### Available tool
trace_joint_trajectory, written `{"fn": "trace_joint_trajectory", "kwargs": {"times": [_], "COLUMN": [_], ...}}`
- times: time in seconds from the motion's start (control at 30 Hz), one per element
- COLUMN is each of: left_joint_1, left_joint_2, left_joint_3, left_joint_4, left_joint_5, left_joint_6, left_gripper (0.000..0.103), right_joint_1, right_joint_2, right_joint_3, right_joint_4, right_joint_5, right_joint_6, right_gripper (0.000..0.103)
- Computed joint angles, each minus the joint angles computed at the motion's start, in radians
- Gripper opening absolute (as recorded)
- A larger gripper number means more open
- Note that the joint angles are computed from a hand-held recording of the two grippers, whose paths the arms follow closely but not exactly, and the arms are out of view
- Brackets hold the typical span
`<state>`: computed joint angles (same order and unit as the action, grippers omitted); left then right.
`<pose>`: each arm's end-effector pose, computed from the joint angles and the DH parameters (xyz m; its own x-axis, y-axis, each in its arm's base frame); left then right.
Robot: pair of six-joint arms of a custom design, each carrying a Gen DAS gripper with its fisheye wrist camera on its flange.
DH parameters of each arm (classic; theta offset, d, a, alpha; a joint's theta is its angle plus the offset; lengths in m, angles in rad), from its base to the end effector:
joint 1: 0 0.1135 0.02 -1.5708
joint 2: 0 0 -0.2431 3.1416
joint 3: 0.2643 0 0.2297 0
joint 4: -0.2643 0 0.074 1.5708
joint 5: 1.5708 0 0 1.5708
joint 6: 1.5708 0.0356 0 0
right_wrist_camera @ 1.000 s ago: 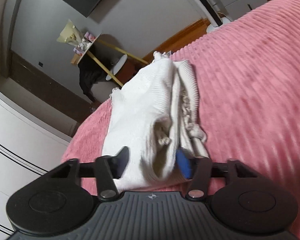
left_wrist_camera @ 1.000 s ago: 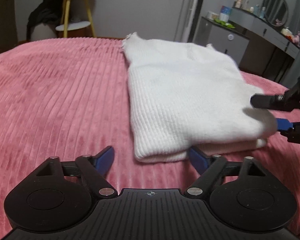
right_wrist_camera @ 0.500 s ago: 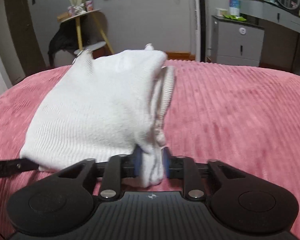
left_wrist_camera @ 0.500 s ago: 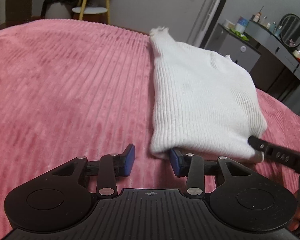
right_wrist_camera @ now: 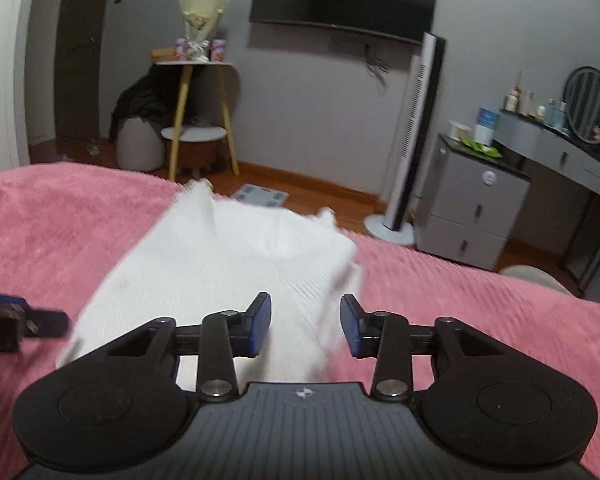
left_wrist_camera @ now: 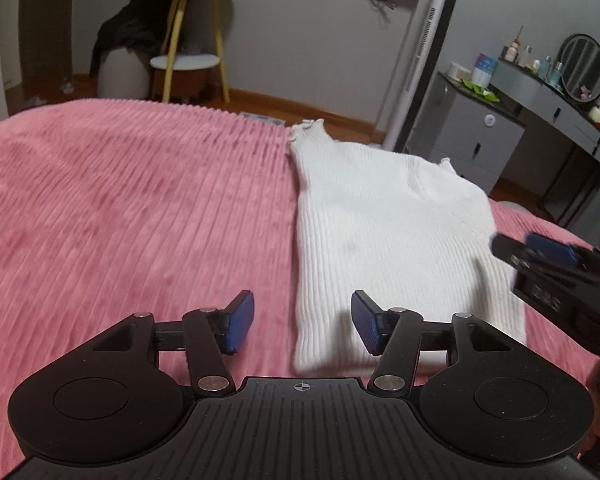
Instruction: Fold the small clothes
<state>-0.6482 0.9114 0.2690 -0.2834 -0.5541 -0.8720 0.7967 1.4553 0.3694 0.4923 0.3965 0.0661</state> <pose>0.1287 -0.0740 0.1375 -0.6098 -0.3549 -0.7087 -0.3196 0.9283 -0.1898 0.1755 0.1598 0.1270 -0.4190 -0.3414 -0.8414 -0.4090 0.8983 -0.1608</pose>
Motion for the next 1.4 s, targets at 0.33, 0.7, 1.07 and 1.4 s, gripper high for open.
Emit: {"fn": "trace_joint_trajectory", "kwargs": {"times": [0.33, 0.7, 1.07, 1.4], "left_joint_1": [0.119, 0.137, 0.168, 0.319], "left_joint_2": [0.341, 0.561, 0.198, 0.571], "left_joint_3": [-0.034, -0.12, -0.122, 0.14], "left_joint_4": [0.46, 0.835, 0.504, 0.654], "left_joint_5": [0.066, 0.043, 0.035, 0.177], "left_joint_6": [0.155, 0.182, 0.198, 0.332], "left_gripper": [0.071, 0.091, 0.088, 0.089], "right_joint_1": [-0.029, -0.068, -0.109, -0.151], "right_joint_2": [0.416, 0.683, 0.297, 0.429], "right_joint_3": [0.055, -0.006, -0.034, 0.364], "right_joint_4": [0.361, 0.823, 0.415, 0.087], "right_joint_5": [0.062, 0.024, -0.025, -0.086], "right_joint_6": [-0.199, -0.274, -0.152, -0.057], "right_gripper": [0.029, 0.031, 0.055, 0.023]}}
